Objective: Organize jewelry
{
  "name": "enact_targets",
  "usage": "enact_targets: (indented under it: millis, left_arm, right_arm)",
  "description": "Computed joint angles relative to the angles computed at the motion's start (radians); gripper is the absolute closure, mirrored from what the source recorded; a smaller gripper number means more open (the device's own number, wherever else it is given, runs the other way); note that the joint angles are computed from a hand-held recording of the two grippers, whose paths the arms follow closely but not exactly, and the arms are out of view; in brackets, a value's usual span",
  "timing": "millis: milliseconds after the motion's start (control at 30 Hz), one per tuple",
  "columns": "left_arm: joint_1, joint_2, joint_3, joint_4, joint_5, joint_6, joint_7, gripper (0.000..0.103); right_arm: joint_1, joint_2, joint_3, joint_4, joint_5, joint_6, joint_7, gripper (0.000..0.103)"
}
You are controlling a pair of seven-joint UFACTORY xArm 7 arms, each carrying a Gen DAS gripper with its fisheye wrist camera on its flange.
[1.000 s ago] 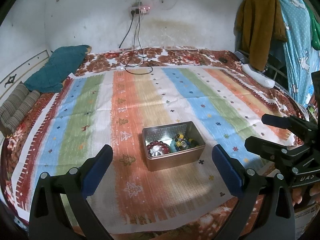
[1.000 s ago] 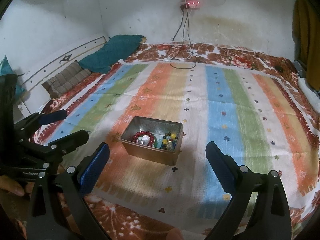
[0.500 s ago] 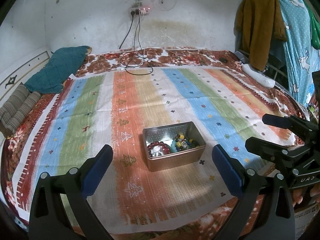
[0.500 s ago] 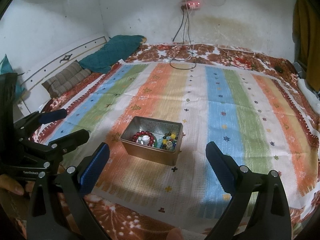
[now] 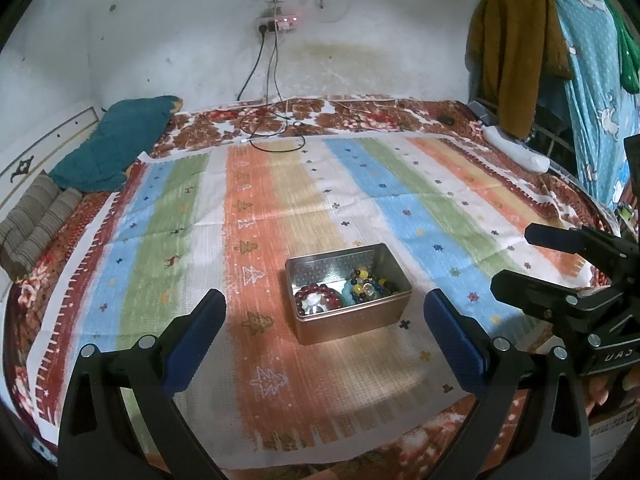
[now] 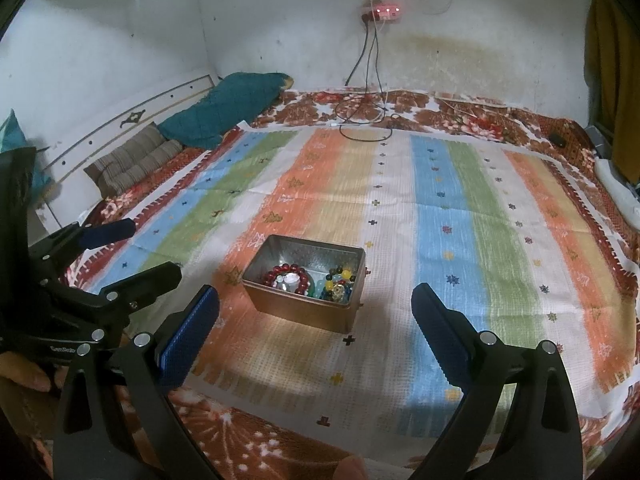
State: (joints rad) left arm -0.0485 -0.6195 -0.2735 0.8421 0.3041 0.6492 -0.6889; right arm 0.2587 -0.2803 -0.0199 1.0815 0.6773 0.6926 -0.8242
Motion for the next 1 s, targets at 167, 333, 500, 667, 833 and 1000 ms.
enact_targets:
  millis: [167,333,500,667,833,1000]
  left_arm:
    - [0.0,-0.004,0.002,-0.005,0.001,-0.001,-0.001,0.006]
    - [-0.001,-0.005,0.001,-0.006,0.001,-0.002,-0.001,0.006]
    - [-0.001,-0.005,0.004,-0.006,0.0,-0.002,0.003,0.006]
    - [0.0,-0.005,0.001,-0.006,0.0,-0.001,0.001,0.006]
    - [0.003,-0.006,-0.003,-0.007,0.004,0.001,-0.005,0.006]
    - [0.004,-0.009,0.004,-0.016,0.007,-0.001,0.002,0.006]
  right_arm:
    - [-0.001,-0.001,0.0,-0.001,0.0,0.0,-0.003,0.005]
    - [-0.001,0.0,0.0,0.0,0.001,0.0,-0.003,0.005]
    - [-0.001,-0.001,-0.001,-0.001,0.002,0.0,-0.006,0.005]
    - [-0.001,-0.001,-0.001,-0.002,0.002,0.0,-0.006,0.005]
    - [-0.001,-0.002,-0.001,-0.001,0.001,0.002,-0.005,0.005]
    - [-0.004,0.001,0.002,0.003,-0.012,0.001,0.0,0.005]
